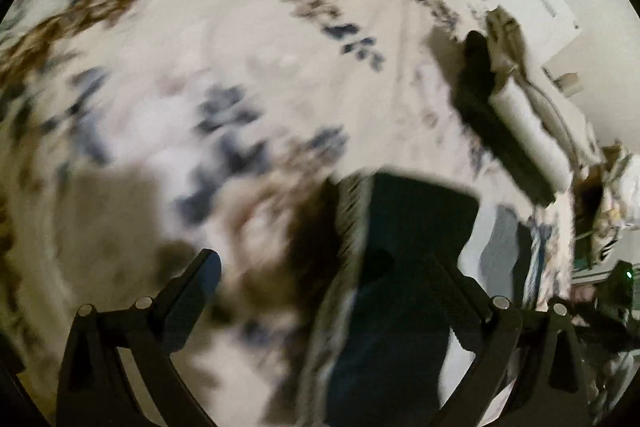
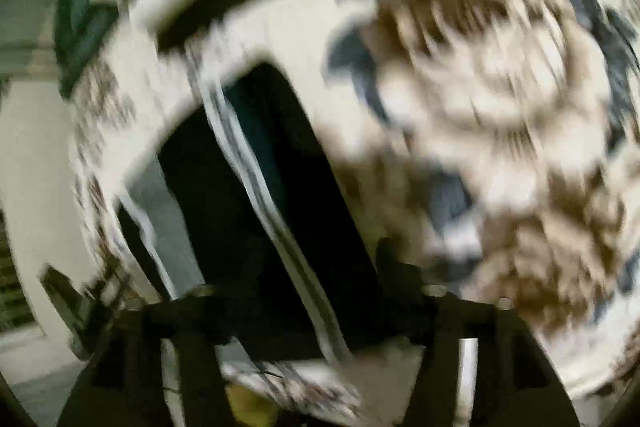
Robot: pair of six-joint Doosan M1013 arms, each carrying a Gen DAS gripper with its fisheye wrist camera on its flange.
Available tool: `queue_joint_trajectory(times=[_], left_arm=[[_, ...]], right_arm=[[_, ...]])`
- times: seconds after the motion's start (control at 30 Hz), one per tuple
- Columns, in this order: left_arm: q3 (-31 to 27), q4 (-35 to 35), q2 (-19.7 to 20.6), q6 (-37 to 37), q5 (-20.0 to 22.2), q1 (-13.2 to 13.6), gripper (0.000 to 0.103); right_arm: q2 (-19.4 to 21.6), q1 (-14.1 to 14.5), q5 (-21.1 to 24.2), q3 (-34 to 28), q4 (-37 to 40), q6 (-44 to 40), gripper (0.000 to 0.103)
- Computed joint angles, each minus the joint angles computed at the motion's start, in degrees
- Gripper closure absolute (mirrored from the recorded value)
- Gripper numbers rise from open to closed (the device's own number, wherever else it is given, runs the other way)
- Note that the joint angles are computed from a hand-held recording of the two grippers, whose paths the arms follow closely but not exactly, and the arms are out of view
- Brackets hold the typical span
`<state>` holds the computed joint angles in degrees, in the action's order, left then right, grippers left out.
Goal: Fold small clothes
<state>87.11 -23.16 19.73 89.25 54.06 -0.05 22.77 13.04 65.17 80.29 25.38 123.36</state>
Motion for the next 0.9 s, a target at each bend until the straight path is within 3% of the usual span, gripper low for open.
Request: queue_joint_trajectory(times=[0.03, 0.07, 0.1, 0.17, 0.2, 0.23, 0.27, 0.47, 0.63, 0.7, 0.77, 0.83, 0.9], left_arm=[[-1.4, -1.7, 1.5, 1.3, 0.5, -0.1, 0.002], [-2.8, -2.8, 3.0, 1.9, 1.1, -0.2, 0.017], [-3.7, -3.1, 4.1, 2.1, 1.7, -0.4, 0.025], [-4.8, -5.5, 5.6, 4.8, 3.0, -0.5, 0.073], [-5.0, -5.7, 5.8, 5.4, 3.3, -0.5, 0.073], [-4.7, -5.7, 5.6, 6.1, 2.7, -0.6, 0.079], [-4.7, -6.4, 5.4, 6.8, 2.4, -0.5, 0.082], [-4.8, -11.5, 5.9, 5.3, 2.0, 1.5, 0.091], [-6.3, -14.8, 7.2, 3.3, 4.2, 3.4, 0.088], [-6.1, -14.5, 6.3, 3.6, 5.3, 4.0, 0.077], [-4.1, -16.6, 4.5, 5.7, 5.8, 4.9, 0.048], [-1.1, -17.2, 2.0, 6.7, 5.6, 5.6, 0.043], [1.2, -17.5, 0.3, 7.4, 7.0, 5.9, 0.043]], right_arm=[[0.8, -0.6, -1.9, -0.5, 1.4, -0.6, 0.039], [2.0, -1.1, -3.1, -1.4, 3.3, -1.6, 0.039], [3.6, -1.6, -3.2, -2.8, 5.3, -2.9, 0.039], [6.3, -1.8, -3.0, -5.2, 8.2, -5.7, 0.042], [7.0, -1.4, -2.7, -6.3, 7.4, -6.7, 0.052], [7.6, -0.6, -2.5, -7.6, 4.2, -6.3, 0.092], [8.3, 0.1, -1.4, -9.5, 1.1, -6.1, 0.1], [7.5, 0.6, -6.7, -10.9, -6.6, 1.7, 0.101], [11.5, 0.2, 2.4, -15.1, -6.4, 1.6, 0.099], [11.0, -0.5, 3.4, -14.5, -3.4, 0.3, 0.08], [8.4, -1.0, 3.2, -11.4, -1.3, -0.4, 0.046], [5.8, -1.2, 2.7, -8.0, 0.6, -0.9, 0.038], [3.8, -1.0, 5.2, -4.7, 3.0, -1.4, 0.037]])
